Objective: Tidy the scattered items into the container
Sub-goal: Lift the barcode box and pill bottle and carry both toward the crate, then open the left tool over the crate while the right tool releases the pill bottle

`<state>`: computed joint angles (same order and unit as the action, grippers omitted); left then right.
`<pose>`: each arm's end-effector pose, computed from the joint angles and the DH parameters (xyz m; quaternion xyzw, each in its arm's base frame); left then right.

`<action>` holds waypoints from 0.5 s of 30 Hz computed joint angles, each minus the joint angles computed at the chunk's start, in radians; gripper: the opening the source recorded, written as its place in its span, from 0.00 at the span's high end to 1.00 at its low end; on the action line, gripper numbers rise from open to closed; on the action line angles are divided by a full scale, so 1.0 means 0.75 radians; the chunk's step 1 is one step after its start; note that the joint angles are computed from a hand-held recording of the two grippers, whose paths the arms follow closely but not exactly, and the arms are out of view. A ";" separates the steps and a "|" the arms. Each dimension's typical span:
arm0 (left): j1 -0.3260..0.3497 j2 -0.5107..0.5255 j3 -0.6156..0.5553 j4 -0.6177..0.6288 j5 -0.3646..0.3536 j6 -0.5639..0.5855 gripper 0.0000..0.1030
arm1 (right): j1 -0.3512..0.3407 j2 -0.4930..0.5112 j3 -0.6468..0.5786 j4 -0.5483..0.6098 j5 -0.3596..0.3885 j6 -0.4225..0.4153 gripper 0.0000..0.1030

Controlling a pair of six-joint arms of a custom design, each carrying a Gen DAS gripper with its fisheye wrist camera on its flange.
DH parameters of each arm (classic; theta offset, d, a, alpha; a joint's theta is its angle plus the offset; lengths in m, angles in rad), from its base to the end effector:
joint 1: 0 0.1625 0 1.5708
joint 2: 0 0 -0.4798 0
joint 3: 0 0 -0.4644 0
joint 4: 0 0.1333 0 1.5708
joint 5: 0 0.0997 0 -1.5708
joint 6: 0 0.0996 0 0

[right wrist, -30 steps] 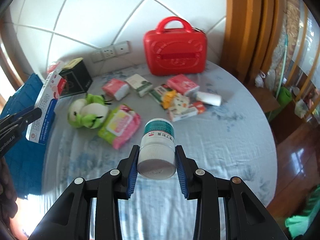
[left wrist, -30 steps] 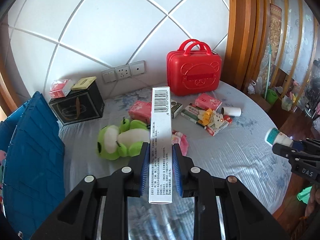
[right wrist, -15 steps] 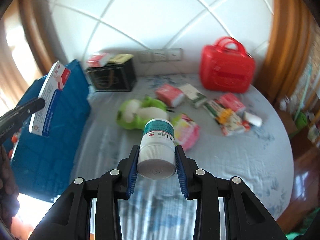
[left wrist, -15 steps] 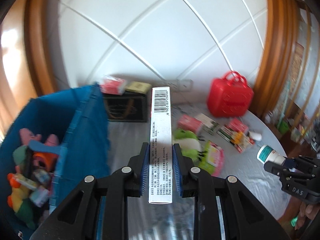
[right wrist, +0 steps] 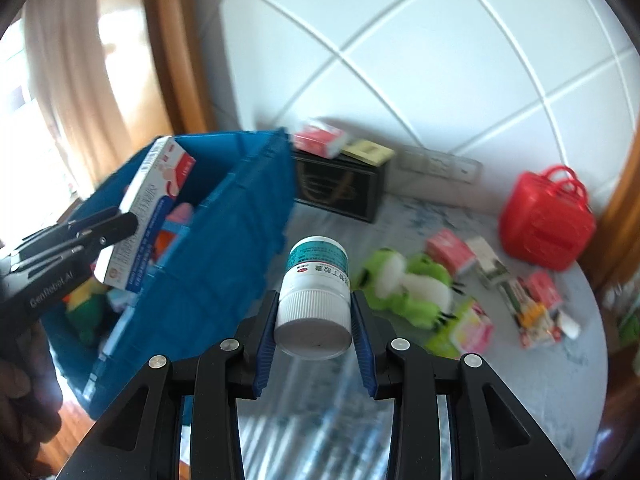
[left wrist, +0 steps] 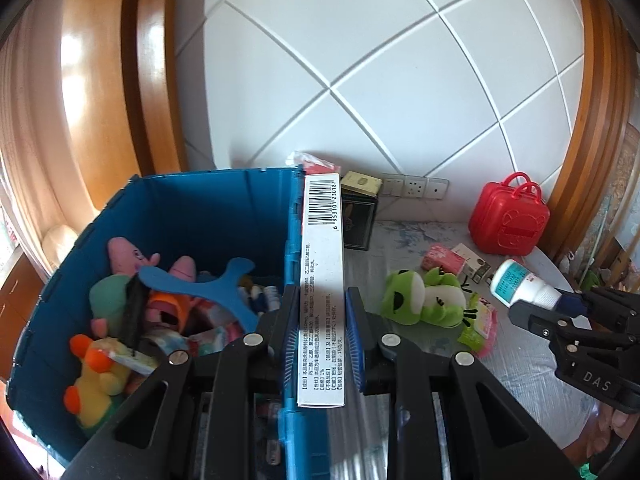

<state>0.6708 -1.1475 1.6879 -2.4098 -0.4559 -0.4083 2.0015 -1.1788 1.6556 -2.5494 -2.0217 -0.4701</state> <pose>-0.4126 -0.6118 0.3484 0.1279 0.8331 -0.4185 0.3383 0.3850 -0.6226 0.3621 0.3611 -0.8742 0.2377 0.2213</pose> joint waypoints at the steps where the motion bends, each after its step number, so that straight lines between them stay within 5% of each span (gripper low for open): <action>1: 0.000 -0.018 0.010 0.011 0.009 -0.005 0.78 | 0.014 0.014 -0.002 -0.007 0.009 -0.003 0.67; 15: 0.029 -0.301 0.145 0.326 0.103 -0.311 0.78 | 0.162 0.186 -0.066 0.039 0.129 -0.030 0.67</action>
